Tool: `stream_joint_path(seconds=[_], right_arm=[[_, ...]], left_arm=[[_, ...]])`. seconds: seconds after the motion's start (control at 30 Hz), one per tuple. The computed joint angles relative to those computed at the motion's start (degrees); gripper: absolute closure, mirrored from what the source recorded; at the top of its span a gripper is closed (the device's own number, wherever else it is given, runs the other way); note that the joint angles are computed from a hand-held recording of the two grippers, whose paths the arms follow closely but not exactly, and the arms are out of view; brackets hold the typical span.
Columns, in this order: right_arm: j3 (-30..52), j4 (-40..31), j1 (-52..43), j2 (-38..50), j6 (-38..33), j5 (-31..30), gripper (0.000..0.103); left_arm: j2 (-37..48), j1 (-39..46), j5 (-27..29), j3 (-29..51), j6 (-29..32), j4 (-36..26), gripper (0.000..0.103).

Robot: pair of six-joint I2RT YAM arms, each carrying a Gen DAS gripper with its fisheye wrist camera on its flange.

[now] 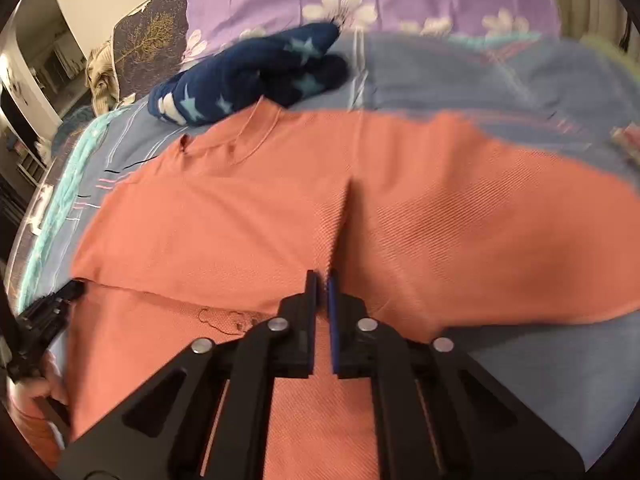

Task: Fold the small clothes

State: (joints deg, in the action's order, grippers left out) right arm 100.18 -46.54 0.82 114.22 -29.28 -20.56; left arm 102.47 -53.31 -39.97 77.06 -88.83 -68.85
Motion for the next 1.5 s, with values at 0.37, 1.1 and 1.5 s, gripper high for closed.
stream_joint_path(seconds=[0.37, 1.1, 1.5], right_arm=[[10.7, -13.6, -2.0, 7.2, -0.6, -7.8, 0.062], [-0.4, -5.1, -0.7, -0.9, -5.4, -10.2, 0.081], [0.0, 2.4, -12.2, -0.4, -0.9, -10.8, 0.070]], left_arm=[[-6.2, -2.6, -2.1, -4.8, 5.0, 7.2, 0.075], [-4.9, -2.8, -5.0, 3.7, 10.5, 3.9, 0.094], [4.0, 6.8, 3.7, 3.6, 22.7, 16.5, 0.094]])
